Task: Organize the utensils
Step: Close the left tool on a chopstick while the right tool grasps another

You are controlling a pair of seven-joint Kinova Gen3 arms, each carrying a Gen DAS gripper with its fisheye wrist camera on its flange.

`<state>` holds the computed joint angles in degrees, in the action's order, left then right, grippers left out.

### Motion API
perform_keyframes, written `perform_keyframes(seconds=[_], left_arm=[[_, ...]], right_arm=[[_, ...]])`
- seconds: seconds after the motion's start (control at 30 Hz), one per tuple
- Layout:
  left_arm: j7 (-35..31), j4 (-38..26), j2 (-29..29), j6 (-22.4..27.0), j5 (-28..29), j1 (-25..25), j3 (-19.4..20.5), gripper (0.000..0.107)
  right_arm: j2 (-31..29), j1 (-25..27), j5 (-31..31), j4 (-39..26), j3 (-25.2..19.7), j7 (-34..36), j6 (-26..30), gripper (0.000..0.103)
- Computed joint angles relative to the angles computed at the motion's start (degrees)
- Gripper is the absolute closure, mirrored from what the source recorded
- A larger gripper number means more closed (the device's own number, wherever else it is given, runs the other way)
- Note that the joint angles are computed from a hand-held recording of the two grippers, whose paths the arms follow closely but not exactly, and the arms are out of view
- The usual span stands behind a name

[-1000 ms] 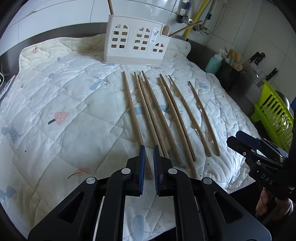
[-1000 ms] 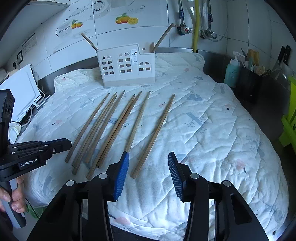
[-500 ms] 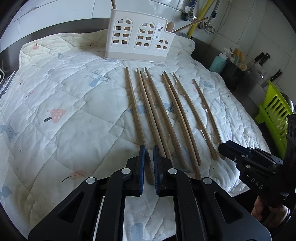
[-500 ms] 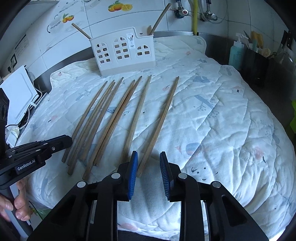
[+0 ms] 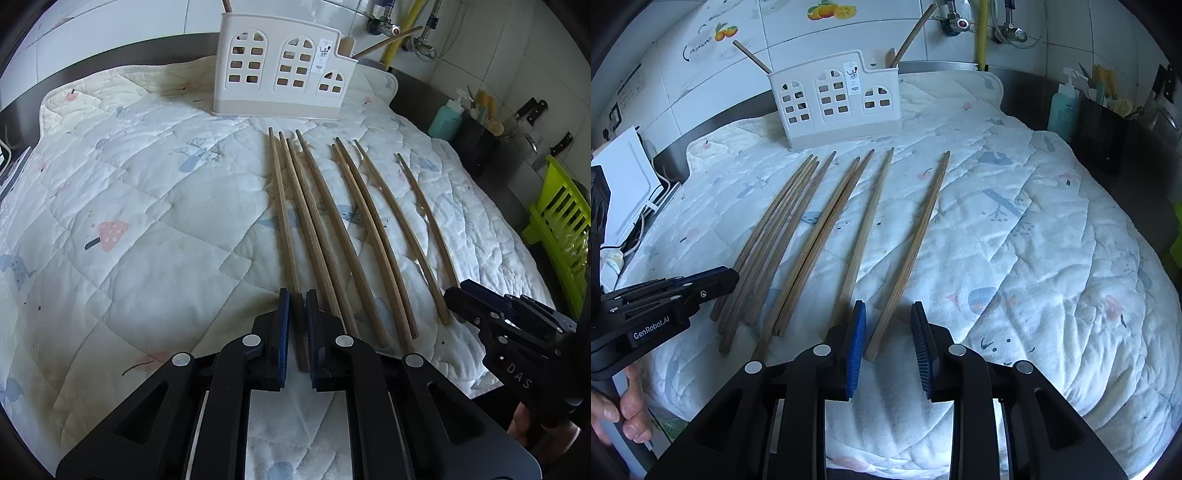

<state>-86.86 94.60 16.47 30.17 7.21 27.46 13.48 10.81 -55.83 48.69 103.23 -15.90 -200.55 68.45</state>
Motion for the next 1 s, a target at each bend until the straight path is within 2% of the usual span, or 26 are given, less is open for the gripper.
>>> perform_keyframes(seconds=[0.07, 0.13, 0.2, 0.3, 0.47, 0.63, 1.0], left_arm=[[0.5, -0.1, -0.1, 0.3, -1.1, 0.6, -0.6, 0.1], [2.7, -0.3, -0.4, 0.6, -4.5, 2.5, -2.3, 0.101], [4.3, -0.1, -0.7, 0.4, -6.5, 3.4, -3.1, 0.101], [3.1, 0.0, -0.6, 0.6, -4.7, 1.3, -1.4, 0.1], [2.7, 1.3, -0.7, -1.5, -3.7, 0.8, -0.9, 0.099], [-0.2, 1.9, -0.8, -2.6, -1.2, -1.2, 0.4, 0.102], [-8.9, 5.5, -5.3, -9.7, 8.0, -6.5, 3.0, 0.102]], right_arm=[[-0.1, -0.1, -0.1, 0.2, 0.0, -0.2, 0.4, 0.087], [-0.7, -0.1, -0.2, 0.7, -0.2, -0.9, 0.2, 0.092], [-0.8, -0.1, -0.1, 0.9, -0.4, -1.3, 0.6, 0.093], [-0.5, 0.0, -0.2, 0.7, -0.5, -1.1, 1.0, 0.093], [0.3, -0.3, 0.3, 0.2, -0.4, -0.6, 1.7, 0.09], [-0.1, -0.7, 0.3, 0.2, -0.4, -0.7, 2.5, 0.094], [-0.9, -4.9, 6.3, -3.5, -2.0, 1.0, 14.4, 0.096]])
